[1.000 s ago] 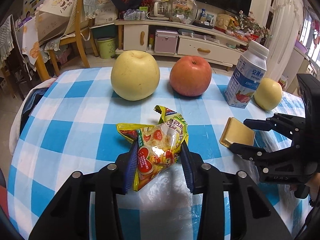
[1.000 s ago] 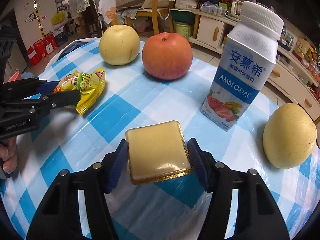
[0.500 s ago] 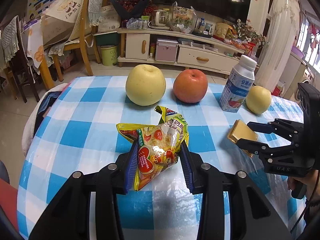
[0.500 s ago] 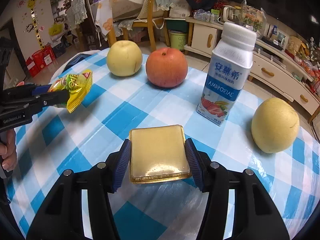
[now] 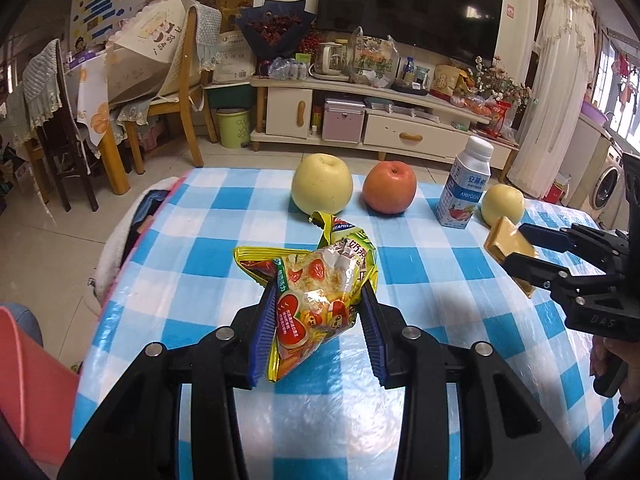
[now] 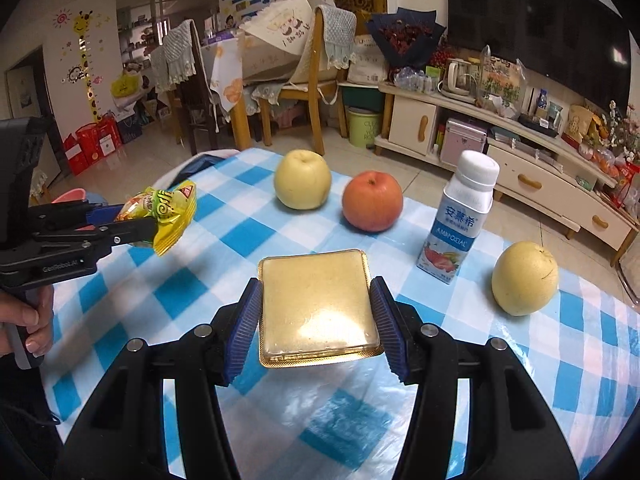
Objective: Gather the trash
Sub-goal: 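Carry the snack bag and gold foil tray over the pink bucket with both tools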
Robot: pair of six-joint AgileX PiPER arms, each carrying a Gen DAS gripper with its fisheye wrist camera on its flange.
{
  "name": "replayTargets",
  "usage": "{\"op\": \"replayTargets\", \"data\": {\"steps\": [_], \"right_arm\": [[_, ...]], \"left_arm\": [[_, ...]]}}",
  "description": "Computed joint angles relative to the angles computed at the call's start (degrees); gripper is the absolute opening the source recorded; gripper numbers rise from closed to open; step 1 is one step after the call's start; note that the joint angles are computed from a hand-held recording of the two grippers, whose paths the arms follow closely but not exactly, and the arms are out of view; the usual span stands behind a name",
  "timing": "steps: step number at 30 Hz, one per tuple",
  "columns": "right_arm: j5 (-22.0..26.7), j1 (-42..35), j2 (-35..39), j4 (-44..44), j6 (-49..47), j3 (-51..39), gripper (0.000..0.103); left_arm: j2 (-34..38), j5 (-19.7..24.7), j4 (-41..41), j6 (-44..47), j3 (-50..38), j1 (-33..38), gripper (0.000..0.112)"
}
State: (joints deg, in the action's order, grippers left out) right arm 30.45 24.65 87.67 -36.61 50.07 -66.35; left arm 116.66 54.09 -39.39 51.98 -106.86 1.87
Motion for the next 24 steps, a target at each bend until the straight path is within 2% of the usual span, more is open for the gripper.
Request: {"op": "replayTargets", "data": {"steps": [6,11,19,24], "right_arm": [[5.68,7.83,-1.54,-6.02,8.25,-1.53,0.056],[11.75,14.27,-0.22,-8.51,10.5,-6.88,0.056],[18.7,21.1,6.71,-9.08,6.83,-21.47,0.056],[21.44,23.76,14.47,-7.55,1.34,-34.81,0.056]], "left_arm": [[-3.95,0.87,-2.29,3.29,2.37,4.08,0.041],[-6.67,2.35,-4.6,5.91,2.9,8.39,0.041],[-7.04,8.0,-7.01,6.84,-2.11,16.29,0.041],[-4.7,11.76,-7.78,6.0,-8.57,21.69,0.041]]}}
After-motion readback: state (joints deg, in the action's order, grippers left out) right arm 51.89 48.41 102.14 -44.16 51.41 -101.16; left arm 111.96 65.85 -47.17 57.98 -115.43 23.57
